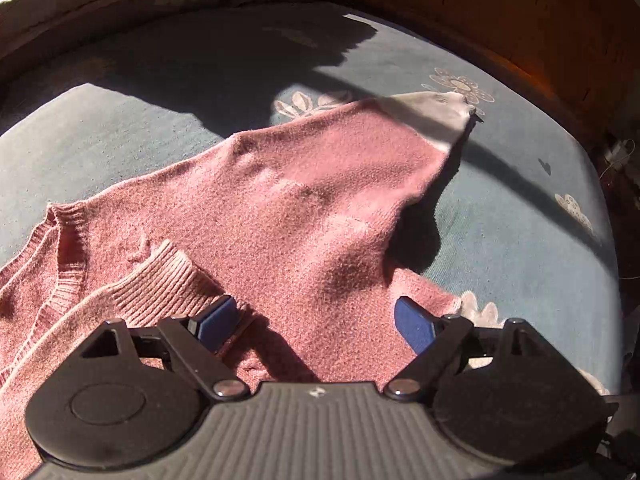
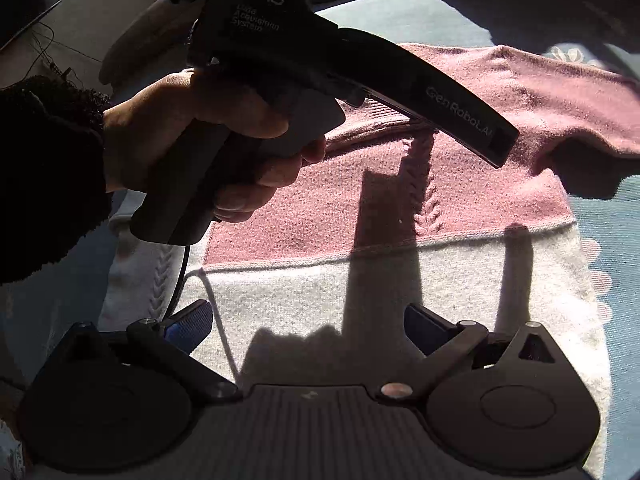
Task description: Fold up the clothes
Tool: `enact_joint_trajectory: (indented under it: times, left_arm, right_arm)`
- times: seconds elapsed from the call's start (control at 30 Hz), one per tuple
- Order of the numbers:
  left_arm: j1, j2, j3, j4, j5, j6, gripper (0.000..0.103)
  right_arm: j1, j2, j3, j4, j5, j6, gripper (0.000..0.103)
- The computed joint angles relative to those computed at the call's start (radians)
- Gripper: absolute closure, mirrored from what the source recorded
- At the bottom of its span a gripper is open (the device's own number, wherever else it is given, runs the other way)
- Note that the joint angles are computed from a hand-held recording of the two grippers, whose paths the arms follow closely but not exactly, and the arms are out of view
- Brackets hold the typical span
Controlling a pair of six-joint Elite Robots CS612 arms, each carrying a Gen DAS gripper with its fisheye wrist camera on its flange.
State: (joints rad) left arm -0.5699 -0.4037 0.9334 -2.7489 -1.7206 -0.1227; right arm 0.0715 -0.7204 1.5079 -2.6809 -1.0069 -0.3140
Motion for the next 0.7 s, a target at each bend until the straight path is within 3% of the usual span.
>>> enact_joint_trajectory:
  times: [0.07, 0.2, 0.27, 0.5, 0.6, 0.7]
  left_arm:
    - [-0.007, -0.003, -0.006, -0.004, 0.034, 0.023, 0.018]
    - [-0.006, -0.018, 0.017, -0.054, 0.115, -0.045, 0.017]
    - [0.001, -0.013, 0.003, -0.003, 0.12, -0.085, 0.017]
    - [0.005, 0.052, -0.109, 0.088, 0.094, -0.069, 0.016]
    - [0.004, 0.065, -0.137, 0.088, 0.083, -0.099, 0.016]
    - [0.003, 0.04, -0.098, 0.042, 0.107, -0.116, 0.016]
  right_arm:
    - [-0.008, 0.0, -0.002, -0.003, 0.002, 0.007, 0.0]
    - [-0.024, -0.001, -0.003, -0.009, 0.017, 0.014, 0.0]
    - [-0.028, 0.0, -0.003, -0.006, 0.02, 0.018, 0.0]
    - [-0.034, 0.007, -0.007, 0.051, 0.022, 0.003, 0.0]
    - [-0.035, 0.008, -0.007, 0.073, 0.018, -0.012, 0.0]
    - [-0.035, 0.008, -0.007, 0.08, 0.02, -0.015, 0.0]
